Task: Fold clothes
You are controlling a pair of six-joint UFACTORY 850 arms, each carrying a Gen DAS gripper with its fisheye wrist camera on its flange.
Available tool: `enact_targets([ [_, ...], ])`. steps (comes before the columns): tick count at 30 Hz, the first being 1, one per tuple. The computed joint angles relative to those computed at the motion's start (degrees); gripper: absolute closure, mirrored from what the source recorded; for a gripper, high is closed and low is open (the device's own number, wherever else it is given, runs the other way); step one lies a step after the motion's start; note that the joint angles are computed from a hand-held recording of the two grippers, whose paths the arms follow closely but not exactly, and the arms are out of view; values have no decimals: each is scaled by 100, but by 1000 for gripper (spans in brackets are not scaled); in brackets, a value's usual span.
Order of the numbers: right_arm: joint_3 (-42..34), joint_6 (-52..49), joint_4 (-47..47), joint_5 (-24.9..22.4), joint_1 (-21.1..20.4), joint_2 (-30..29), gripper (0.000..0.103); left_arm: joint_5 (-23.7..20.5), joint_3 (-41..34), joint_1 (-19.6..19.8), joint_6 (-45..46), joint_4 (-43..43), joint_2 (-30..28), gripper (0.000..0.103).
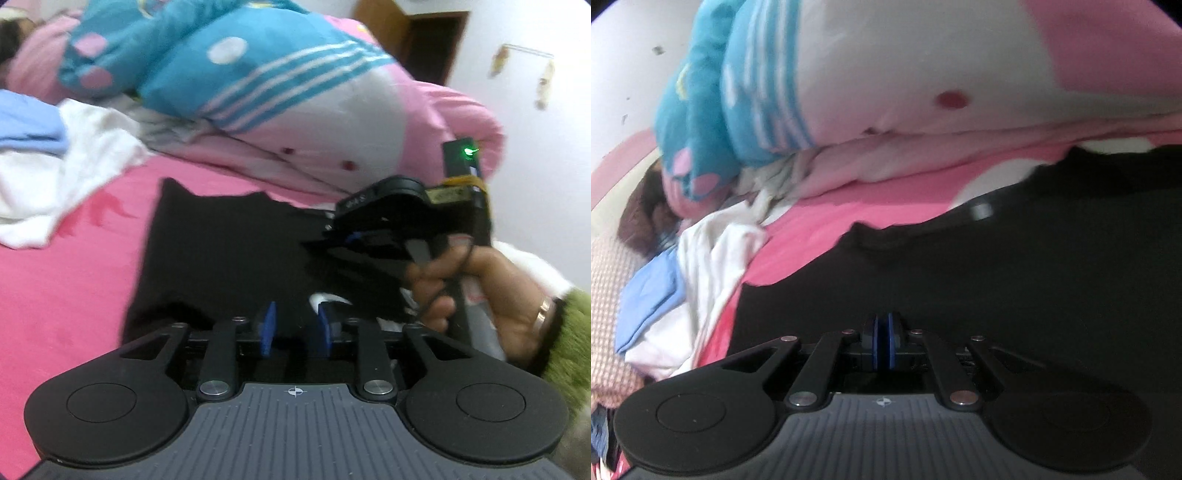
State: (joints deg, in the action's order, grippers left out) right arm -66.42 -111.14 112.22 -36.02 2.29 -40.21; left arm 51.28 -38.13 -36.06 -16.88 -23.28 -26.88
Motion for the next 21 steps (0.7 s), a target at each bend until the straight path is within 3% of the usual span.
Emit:
enact_targets([
  [5,449,-407,-225,113,-147,579,97,-511,103,-107,215,174,274,77],
  [10,786,-445,-1357,-256,-22,953,96,-1426,-30,-551,2223,-1646,456,77],
  [14,897,-754,-1877,-534,274,914,96,-1163,-120,-897,3706,-3227,259,77],
  [18,999,-1245,-2214,-263,446,803,96,-876,63,-898,3233,-2854,228,76],
  [21,1127,-1605,-2233,-320,261,837,96,-912,166,-787,2821,-2491,303,75],
])
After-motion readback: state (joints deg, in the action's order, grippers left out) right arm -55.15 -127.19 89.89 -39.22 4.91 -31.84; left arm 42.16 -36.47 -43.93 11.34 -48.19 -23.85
